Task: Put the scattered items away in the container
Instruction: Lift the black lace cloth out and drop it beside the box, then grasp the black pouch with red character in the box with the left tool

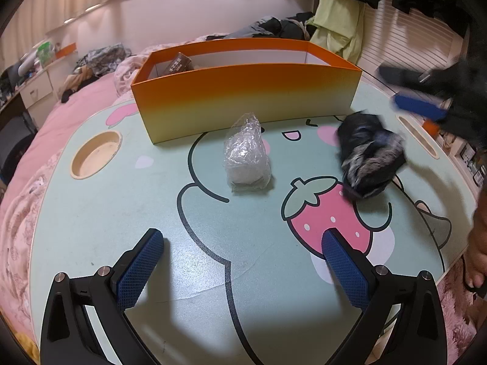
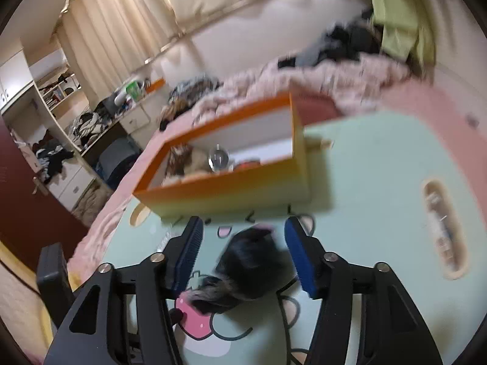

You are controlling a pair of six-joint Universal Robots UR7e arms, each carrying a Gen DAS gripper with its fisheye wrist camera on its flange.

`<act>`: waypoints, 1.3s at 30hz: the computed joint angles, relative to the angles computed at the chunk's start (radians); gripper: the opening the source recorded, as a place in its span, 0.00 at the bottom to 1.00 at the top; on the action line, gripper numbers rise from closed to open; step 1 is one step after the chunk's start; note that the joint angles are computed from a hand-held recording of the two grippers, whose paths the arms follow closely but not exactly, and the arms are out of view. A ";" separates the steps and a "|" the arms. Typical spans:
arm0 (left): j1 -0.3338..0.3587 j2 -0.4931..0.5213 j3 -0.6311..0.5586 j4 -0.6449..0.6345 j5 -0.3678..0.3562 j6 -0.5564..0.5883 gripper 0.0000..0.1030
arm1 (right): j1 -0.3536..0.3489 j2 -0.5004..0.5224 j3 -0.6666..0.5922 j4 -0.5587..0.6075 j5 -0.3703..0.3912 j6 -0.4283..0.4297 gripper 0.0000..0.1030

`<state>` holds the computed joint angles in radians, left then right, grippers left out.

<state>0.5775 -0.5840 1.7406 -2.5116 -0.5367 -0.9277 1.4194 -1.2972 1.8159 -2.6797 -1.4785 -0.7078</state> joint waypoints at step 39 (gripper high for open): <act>0.127 0.098 -0.592 0.329 -0.195 0.195 0.85 | -0.003 -0.006 0.247 -0.506 -0.379 -0.198 1.00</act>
